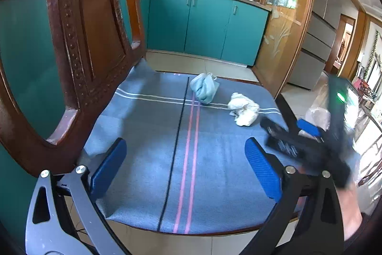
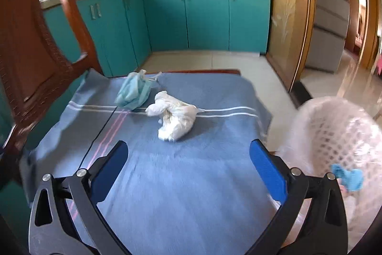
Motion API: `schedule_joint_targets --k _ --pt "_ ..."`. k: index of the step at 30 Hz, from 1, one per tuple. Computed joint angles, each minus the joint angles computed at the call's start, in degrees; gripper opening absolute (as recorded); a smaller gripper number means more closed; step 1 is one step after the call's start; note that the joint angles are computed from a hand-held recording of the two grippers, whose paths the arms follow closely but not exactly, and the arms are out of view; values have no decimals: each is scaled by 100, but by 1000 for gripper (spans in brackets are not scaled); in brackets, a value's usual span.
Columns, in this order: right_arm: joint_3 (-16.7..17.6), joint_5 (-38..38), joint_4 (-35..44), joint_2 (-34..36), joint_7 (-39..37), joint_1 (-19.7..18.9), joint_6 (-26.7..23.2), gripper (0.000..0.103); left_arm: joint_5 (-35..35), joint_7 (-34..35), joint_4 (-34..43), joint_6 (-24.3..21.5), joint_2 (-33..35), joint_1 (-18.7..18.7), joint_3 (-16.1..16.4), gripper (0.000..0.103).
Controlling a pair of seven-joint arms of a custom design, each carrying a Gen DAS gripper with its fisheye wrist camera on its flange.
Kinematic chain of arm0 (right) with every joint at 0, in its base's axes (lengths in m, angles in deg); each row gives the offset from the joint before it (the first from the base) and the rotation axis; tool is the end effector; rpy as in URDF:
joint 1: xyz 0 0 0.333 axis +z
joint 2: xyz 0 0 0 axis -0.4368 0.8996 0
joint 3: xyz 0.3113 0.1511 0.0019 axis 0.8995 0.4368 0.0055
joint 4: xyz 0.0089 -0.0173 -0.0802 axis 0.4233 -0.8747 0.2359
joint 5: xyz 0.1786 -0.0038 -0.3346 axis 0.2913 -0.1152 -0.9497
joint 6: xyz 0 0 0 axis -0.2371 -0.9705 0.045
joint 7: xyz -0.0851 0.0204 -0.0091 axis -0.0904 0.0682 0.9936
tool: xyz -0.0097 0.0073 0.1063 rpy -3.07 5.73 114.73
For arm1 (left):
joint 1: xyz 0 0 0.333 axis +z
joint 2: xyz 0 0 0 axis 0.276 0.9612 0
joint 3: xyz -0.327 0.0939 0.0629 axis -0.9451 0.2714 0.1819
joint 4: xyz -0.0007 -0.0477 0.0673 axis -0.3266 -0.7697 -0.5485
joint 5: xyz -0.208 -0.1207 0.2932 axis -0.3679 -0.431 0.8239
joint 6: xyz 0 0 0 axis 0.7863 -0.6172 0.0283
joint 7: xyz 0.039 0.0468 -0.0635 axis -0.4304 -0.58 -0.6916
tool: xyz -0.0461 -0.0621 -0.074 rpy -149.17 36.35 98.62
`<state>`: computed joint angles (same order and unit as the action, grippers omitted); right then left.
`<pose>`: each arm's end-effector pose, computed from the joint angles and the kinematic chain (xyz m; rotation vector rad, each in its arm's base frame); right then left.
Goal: Collect trash
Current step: 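Grasp the crumpled white tissue on the cushion with the right gripper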
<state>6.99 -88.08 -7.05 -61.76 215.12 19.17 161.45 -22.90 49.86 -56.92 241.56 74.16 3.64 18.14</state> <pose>0.5576 0.4857 0.4914 -1.6737 1.6535 -0.6909 0.4560 -0.2939 0.5341 -1.7472 1.6905 -0.9384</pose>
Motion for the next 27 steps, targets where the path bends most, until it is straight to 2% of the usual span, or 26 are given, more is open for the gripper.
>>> schedule_joint_targets --k 3,7,10,11,12,13,14,16,20,23,24,27 --pt "58 406 900 644 -451 -132 -267 100 -166 88 -21 8 22 4 36 99" --pt "189 1307 2164 1532 -1352 -336 -730 98 -291 186 5 -32 52 7 53 99" --pt "343 1938 2854 1963 -1978 -477 -958 83 -327 208 65 -53 113 8 62 99" --pt "429 2172 3097 2102 -2226 -531 -1091 70 -338 214 85 -52 138 2 66 99" --pt "464 2334 3219 2177 -2393 -556 -1126 62 -343 219 95 -57 151 -7 68 99" --pt "349 2567 3278 2219 -2595 -499 -1114 42 -346 235 129 -89 193 -20 65 99" --pt "434 2514 3137 2139 -2646 -540 -1007 36 -355 252 146 -103 220 -33 70 99" --pt "150 2447 2580 1824 -2511 -361 -649 32 -337 244 185 -126 289 -55 84 99" --pt "-217 2270 1089 865 -1985 -85 213 32 -467 361 383 -111 556 -106 158 99" --pt "-531 1988 -44 27 -1487 181 839 32 -618 758 806 -50 959 -193 221 99" --pt "-604 1584 -498 -346 -1017 241 1096 32 -650 938 1122 -156 1219 -253 243 99" --pt "-906 702 -1187 -940 -38 497 1396 32 -901 1501 1999 -495 1922 -452 355 99"
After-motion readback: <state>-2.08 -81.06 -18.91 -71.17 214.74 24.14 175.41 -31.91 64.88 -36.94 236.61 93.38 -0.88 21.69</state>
